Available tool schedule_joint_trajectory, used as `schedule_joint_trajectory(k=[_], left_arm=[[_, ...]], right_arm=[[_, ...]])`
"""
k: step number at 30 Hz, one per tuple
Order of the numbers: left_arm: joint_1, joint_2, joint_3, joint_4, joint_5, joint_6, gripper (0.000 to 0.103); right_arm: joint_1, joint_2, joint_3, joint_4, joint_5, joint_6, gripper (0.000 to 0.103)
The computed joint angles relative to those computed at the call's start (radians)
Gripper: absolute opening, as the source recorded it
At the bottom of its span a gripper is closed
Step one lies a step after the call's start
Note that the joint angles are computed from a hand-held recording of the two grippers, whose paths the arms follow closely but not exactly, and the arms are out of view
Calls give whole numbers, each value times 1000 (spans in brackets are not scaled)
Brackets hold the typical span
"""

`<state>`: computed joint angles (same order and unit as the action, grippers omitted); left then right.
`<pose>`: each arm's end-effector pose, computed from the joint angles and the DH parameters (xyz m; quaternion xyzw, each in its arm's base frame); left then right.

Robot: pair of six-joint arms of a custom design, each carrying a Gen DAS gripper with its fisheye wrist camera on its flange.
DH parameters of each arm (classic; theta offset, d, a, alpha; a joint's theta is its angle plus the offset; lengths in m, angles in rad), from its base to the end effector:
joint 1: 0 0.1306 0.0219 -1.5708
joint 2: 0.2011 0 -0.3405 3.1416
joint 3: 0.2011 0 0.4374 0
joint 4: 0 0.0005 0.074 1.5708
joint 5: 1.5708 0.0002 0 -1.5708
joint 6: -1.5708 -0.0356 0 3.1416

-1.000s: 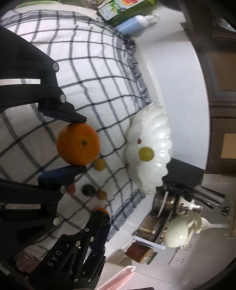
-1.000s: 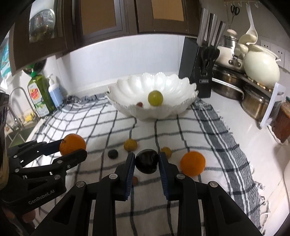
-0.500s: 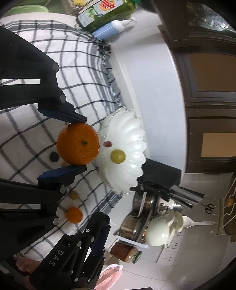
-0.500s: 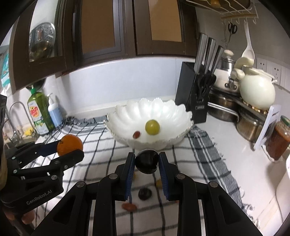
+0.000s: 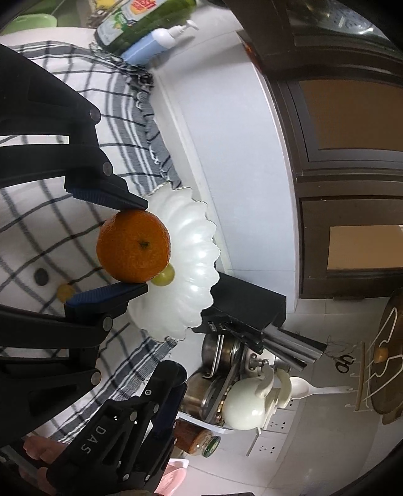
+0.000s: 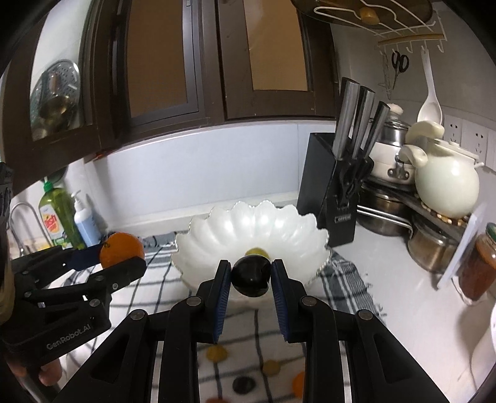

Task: Organize fruits
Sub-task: 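Carry the plum with the right tool over the bowl while the left tool carries the tangerine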

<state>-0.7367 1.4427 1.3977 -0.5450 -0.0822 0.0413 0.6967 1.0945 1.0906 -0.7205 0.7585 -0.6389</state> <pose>0.4272 -0.3842 0.3894 0.2821 0.8352 -0.1449 0.4492 0.3546 0.2641 0.3903 0.1275 0.8510 -0.0288 0.5086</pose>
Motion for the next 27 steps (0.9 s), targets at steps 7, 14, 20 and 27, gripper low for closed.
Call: schedule_joint_trajectory(k=[7,14,20,27], left_arm=[[18,111,148,-44,20,-19,45],[30,260,339,-129,14,-22,45],[45,408,532,-233,43,-4,45],[56,576,751,-358,21,-9,45]], right_arm=[[-82,49,55,33,-80,75,28],[-180,118,123,37,-170,147,28],[-260,208,199,7,-277,184,28],[-333,320,284,-46,-378,199,28]])
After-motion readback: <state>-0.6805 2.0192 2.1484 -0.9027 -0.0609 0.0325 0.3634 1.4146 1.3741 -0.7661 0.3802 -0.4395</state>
